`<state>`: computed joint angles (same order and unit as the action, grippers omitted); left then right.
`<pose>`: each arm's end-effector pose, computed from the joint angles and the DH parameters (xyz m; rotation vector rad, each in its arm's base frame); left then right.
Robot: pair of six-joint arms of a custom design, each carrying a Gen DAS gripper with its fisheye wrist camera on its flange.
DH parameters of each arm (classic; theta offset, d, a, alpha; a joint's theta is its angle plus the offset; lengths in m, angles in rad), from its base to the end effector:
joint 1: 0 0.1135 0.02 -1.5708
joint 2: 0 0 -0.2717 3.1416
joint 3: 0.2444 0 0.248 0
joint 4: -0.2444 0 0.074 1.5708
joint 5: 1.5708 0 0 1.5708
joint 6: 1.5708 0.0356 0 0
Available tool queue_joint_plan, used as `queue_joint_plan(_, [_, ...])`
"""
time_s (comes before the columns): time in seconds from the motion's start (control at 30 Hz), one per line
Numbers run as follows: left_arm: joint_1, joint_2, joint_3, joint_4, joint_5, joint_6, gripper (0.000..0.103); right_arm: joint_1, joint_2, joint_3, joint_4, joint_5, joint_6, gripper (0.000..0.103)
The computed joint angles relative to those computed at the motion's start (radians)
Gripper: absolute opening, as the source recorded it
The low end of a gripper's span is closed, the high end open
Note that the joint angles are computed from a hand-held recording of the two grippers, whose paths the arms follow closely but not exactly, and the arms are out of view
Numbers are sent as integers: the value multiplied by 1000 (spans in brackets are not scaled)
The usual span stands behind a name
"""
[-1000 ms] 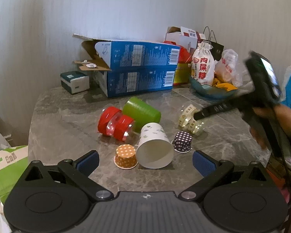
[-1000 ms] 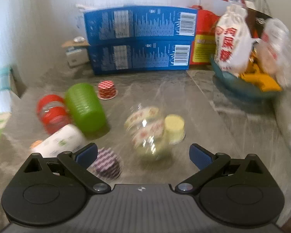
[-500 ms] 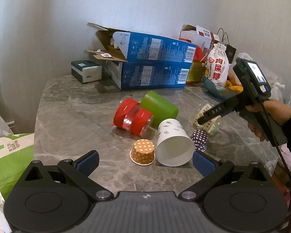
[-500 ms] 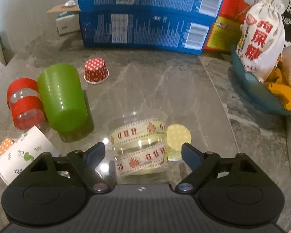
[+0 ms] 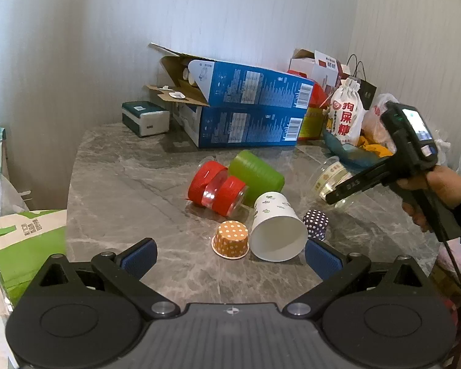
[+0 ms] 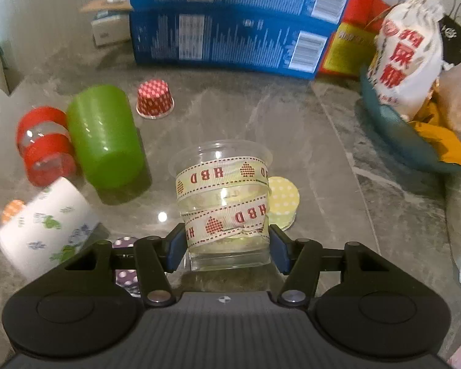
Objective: Flip cup upright
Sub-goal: 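Lift the cup with the right gripper while the left gripper closes on it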
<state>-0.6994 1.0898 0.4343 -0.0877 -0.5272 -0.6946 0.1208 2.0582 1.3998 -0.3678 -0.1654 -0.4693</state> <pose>0.1636 -0.1143 0.1844 -0.2537 2.1855 -0.1638 0.4270 0.0577 0.1605 -0.8063 2.4479 0.0856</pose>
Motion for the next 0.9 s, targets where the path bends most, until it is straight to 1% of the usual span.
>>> queue_joint_plan(0.07, [-10, -22, -7, -9, -6, -10, 103, -14, -61, -51, 10, -27, 11, 58])
queue_joint_plan(0.13, [-27, -54, -14, -38, -27, -47, 103, -37, -143, -123, 20, -71, 28, 58])
queue_joint_plan(0.2, [-44, -108, -20, -89, -48, -88, 103, -61, -237, -207, 24, -109, 27, 58])
queue_joint_plan(0.3, [-74, -181, -28, -173, -70, -152, 103, -111, -415, -362, -1, -202, 22, 58])
queue_joint_plan(0.4, [-84, -245, -57, -198, -18, -187, 103, -127, -573, -525, -54, -267, 23, 58])
queue_joint_plan(0.5, [-105, -261, -85, -205, 17, -241, 103, -119, -661, -653, -53, -315, 54, 58])
queue_joint_plan(0.57, [-102, -278, -109, -201, 62, -272, 103, -107, -671, -707, -37, -355, 98, 58])
queue_joint_plan(0.6, [-79, -304, -129, -191, 115, -281, 103, -101, -659, -720, -27, -373, 122, 58])
queue_joint_plan(0.67, [-34, -336, -164, -161, 202, -295, 103, -59, -640, -754, 24, -363, 177, 58])
queue_joint_plan(0.73, [5, -306, -172, -139, 262, -302, 103, -26, -608, -771, 57, -384, 230, 58])
queue_joint_plan(0.8, [10, -280, -177, -117, 281, -305, 103, 6, -586, -792, 97, -387, 260, 58])
queue_joint_plan(0.9, [58, -217, -167, -77, 348, -293, 103, 28, -563, -804, 122, -396, 295, 58])
